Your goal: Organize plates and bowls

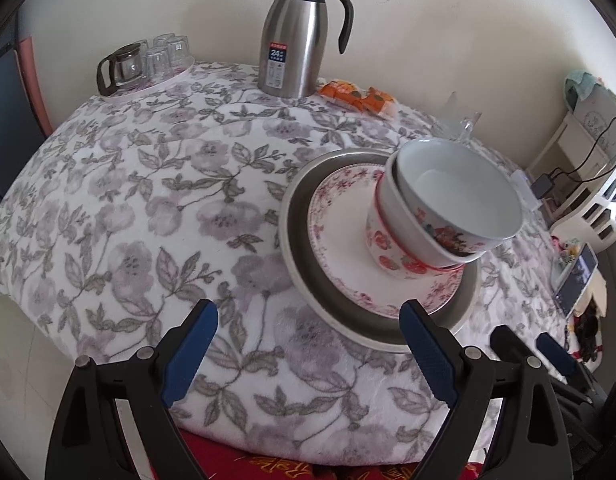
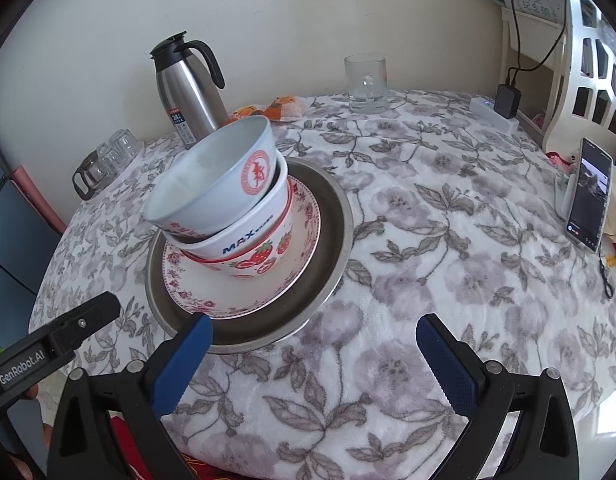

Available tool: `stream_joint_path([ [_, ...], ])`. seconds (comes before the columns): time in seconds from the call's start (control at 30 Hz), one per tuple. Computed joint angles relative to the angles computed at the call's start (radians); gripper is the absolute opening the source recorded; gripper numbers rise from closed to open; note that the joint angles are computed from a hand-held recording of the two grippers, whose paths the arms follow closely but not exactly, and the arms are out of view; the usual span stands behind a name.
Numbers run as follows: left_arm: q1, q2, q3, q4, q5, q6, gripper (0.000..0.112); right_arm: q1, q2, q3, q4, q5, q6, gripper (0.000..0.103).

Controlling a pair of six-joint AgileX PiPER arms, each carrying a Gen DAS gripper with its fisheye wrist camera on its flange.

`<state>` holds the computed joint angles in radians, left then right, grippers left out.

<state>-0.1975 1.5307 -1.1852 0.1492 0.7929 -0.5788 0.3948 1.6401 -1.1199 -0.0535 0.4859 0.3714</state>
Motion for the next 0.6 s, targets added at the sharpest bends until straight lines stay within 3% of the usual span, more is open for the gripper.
stream_joint_path([
  [0.1,0.000,0.000,0.001,0.000,0.006,-0.003,0.093,-0.008,-0.008,0.011,0.007,-0.007,-0.004,0.103],
  [0.3,-0.065,0.060,-0.065,0.140,0.150,-0.115,0.092,-0.022,-0.018,0.025,0.007,-0.014,0.000,0.103],
  [0.6,-0.075,0.072,-0.081,0.160,0.195,-0.146,0.093,-0.029,-0.012,0.022,0.029,-0.014,-0.028,0.103],
])
